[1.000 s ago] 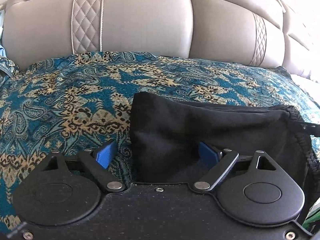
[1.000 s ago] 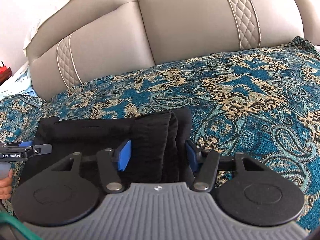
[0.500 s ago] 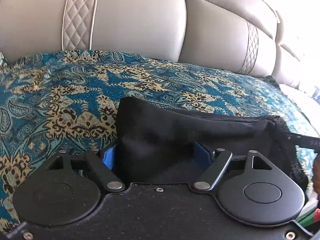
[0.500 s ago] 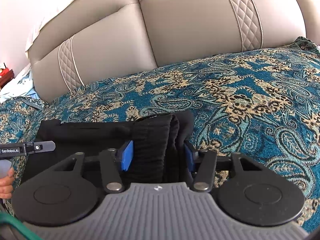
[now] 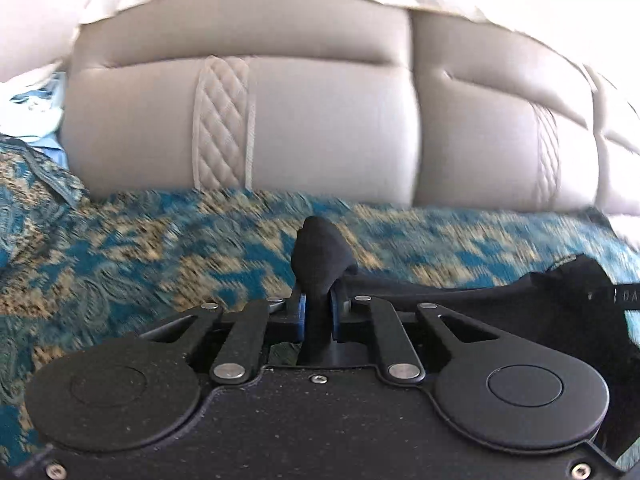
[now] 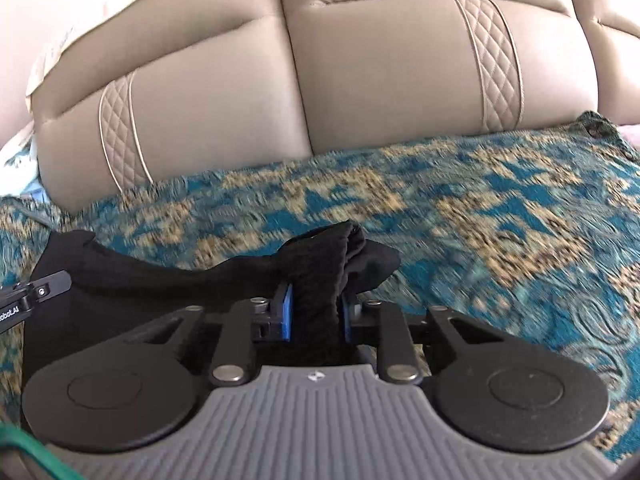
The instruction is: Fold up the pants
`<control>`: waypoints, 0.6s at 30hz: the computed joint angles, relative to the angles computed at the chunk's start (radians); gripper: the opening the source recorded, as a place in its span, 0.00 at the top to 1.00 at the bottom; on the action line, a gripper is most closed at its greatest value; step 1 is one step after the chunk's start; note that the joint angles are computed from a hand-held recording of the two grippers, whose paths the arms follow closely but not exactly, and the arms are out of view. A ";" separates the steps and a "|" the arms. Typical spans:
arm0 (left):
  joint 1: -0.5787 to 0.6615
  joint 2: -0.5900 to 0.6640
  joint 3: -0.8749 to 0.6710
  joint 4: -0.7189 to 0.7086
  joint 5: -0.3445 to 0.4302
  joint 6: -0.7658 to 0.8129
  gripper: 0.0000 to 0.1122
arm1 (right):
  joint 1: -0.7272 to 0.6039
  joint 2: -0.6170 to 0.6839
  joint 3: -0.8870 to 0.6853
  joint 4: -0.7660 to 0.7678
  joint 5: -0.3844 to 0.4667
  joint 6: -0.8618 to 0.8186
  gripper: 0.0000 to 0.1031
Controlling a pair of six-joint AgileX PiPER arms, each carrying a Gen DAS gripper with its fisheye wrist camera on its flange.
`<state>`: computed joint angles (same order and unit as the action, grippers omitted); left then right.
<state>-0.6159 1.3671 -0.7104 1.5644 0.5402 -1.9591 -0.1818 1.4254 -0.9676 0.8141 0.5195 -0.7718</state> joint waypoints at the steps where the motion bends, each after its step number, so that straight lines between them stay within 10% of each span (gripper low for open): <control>1: 0.023 -0.002 -0.013 -0.008 0.000 0.013 0.90 | 0.026 0.008 -0.015 -0.001 -0.020 0.019 0.76; 10: 0.242 0.109 -0.195 -0.036 -0.020 0.184 0.97 | 0.229 0.172 -0.201 0.029 -0.171 0.134 0.78; 18: 0.335 0.277 -0.324 -0.117 -0.074 0.307 0.92 | 0.289 0.345 -0.388 -0.351 -0.144 0.523 0.74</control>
<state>-0.2811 1.6440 -1.0344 1.4472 0.4667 -1.6521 0.1070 1.7702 -1.3556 0.4636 0.3757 -0.2483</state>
